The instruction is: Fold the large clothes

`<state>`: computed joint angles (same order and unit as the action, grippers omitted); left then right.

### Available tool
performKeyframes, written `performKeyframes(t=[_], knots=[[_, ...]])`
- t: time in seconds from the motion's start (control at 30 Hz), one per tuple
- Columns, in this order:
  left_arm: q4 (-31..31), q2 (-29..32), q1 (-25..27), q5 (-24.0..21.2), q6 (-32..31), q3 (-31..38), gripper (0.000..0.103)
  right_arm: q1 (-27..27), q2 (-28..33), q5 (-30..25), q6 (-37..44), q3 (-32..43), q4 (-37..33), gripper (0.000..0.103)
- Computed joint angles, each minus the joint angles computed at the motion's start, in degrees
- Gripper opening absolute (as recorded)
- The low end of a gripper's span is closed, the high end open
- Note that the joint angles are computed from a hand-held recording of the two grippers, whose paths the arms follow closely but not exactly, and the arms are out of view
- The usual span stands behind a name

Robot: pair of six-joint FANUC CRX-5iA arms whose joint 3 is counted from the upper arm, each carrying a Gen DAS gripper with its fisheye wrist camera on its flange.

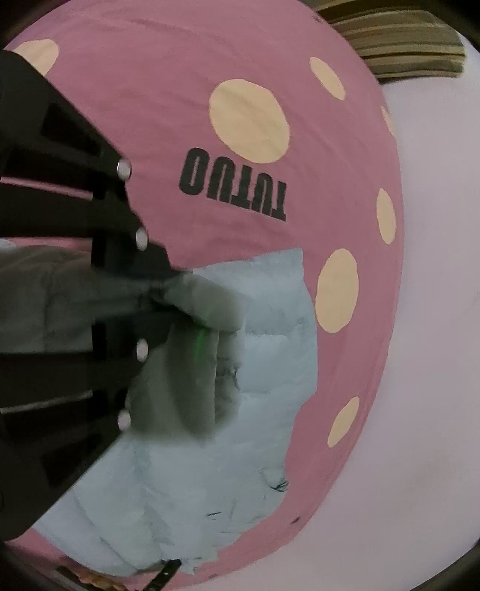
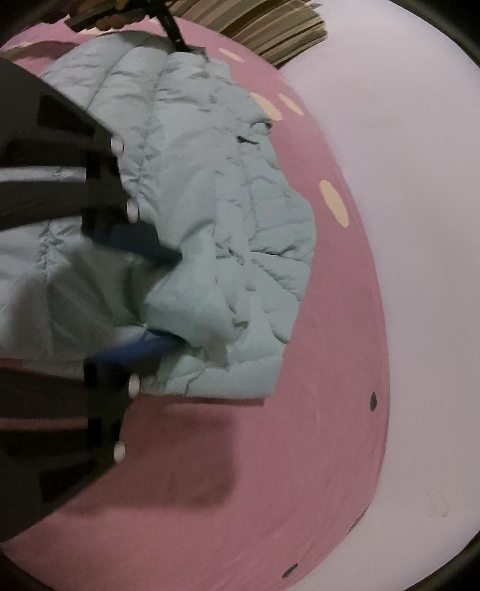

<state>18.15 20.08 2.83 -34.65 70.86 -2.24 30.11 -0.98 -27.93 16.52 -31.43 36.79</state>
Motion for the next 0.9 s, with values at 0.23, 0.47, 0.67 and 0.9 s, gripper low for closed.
performKeyframes(t=[0.23,0.47,0.67,0.9], knots=[[-1.7,-4.4,-0.7,5.1,0.5,-4.0,0.003,1.5,-2.9,-0.2,-7.3,-3.5,8.1,0.008],[0.4,-9.6,-0.4,8.1,-0.3,-7.1,0.003,2.5,-8.1,-1.3,-14.9,-6.7,17.9,0.007],[-5.9,-7.1,-2.1,6.6,6.6,0.6,0.003,0.6,-7.3,-1.9,-16.5,-3.9,22.6,0.007],[-20.2,3.0,-5.7,0.5,21.2,18.3,0.003,-4.1,0.7,0.1,-14.0,4.3,21.8,0.007]])
